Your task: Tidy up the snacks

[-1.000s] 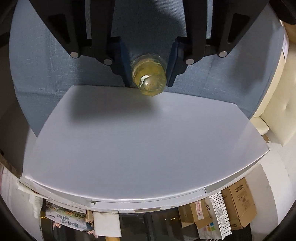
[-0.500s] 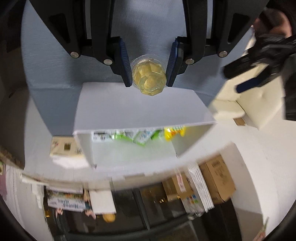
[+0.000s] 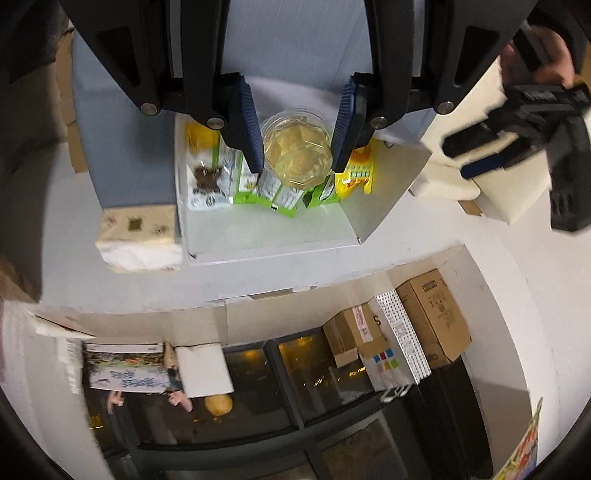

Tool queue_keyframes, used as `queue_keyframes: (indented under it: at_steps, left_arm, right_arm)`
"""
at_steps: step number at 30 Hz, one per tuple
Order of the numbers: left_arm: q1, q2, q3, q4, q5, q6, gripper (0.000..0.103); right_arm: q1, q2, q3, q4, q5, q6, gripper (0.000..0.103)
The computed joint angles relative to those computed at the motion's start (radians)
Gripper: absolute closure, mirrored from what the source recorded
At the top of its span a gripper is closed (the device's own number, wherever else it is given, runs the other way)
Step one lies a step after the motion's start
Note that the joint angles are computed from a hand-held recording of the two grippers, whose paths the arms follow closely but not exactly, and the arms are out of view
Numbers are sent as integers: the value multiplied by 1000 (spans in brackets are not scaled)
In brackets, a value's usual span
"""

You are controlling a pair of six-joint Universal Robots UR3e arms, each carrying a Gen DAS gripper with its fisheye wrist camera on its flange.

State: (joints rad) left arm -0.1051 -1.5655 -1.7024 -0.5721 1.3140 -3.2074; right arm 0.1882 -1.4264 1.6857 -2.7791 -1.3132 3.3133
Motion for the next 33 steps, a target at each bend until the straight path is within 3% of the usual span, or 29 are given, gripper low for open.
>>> queue_keyframes:
  at_steps: [2, 4, 5, 6, 15, 23, 27, 29, 33]
  left_arm:
    - [7, -49, 74, -41, -16, 5, 0]
    - [0, -82, 101, -39, -10, 14, 0]
    - [-12, -107, 118, -43, 12, 11, 0]
    - [-18, -124, 128, -47, 28, 7, 0]
    - [-51, -74, 0, 44, 107, 6, 0]
    - [-109, 265, -371, 238, 156, 16, 0]
    - [-117, 453, -557, 261, 137, -52, 0]
    - [-167, 487, -614, 278, 210, -97, 0]
    - [-286, 463, -675, 328, 357, -104, 0]
  right_arm:
    - [1, 82, -117, 68, -9, -3, 62]
    - [11, 154, -227, 154, -53, 3, 37]
    - [13, 179, -268, 195, -71, 12, 9]
    - [8, 193, -283, 199, -77, 28, 6]
    - [-9, 40, -98, 115, -87, 43, 6]
    - [24, -371, 367, -10, -215, -44, 6]
    - [100, -548, 581, -77, -307, 77, 6]
    - [170, -563, 634, -123, -330, 103, 6]
    - [380, -443, 650, -246, -482, 150, 5]
